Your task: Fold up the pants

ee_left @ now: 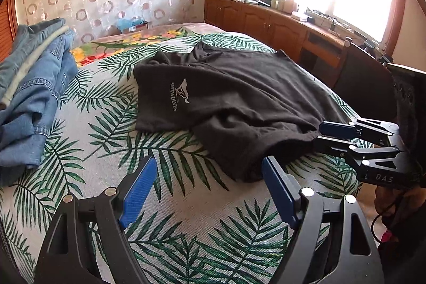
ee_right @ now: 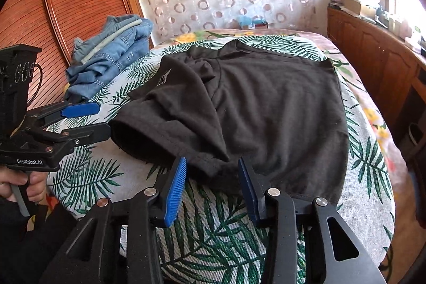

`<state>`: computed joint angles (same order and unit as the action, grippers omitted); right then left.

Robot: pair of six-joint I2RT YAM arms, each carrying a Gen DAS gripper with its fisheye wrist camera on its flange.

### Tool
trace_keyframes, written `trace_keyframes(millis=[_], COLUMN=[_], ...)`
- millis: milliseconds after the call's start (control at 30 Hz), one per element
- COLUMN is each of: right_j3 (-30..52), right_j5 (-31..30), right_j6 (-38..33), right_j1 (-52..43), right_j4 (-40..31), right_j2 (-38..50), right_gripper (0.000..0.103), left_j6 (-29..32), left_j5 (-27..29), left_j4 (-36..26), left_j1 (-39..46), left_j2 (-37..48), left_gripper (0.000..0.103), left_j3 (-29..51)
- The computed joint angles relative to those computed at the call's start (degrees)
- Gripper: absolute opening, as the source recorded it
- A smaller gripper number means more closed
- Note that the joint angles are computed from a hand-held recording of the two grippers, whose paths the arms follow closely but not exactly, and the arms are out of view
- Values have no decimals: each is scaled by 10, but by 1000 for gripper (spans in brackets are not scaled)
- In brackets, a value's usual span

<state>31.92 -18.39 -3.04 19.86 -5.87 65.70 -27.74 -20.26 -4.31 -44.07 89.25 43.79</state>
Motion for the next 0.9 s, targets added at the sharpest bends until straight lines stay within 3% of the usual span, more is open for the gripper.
trace_keyframes(millis=[167,233,333,900], right_j3=[6,6,10,-29], right_j5=[17,34,27,-62], right_j6=[4,12,3,-42], right_j1=[18,34,34,-114], right_j4=[0,10,5,-81], right_j2=[10,17,20,-147], right_gripper=[40,24,10,8], left_j6=[1,-1,-2,9], left_j5=[4,2,0,-10], left_j4=[2,0,0,5], left_j1=[-1,-3,-6,-22], left_j2=[13,16,17,-8], left_gripper=[82,82,82,82], left_j3=[5,7,9,15])
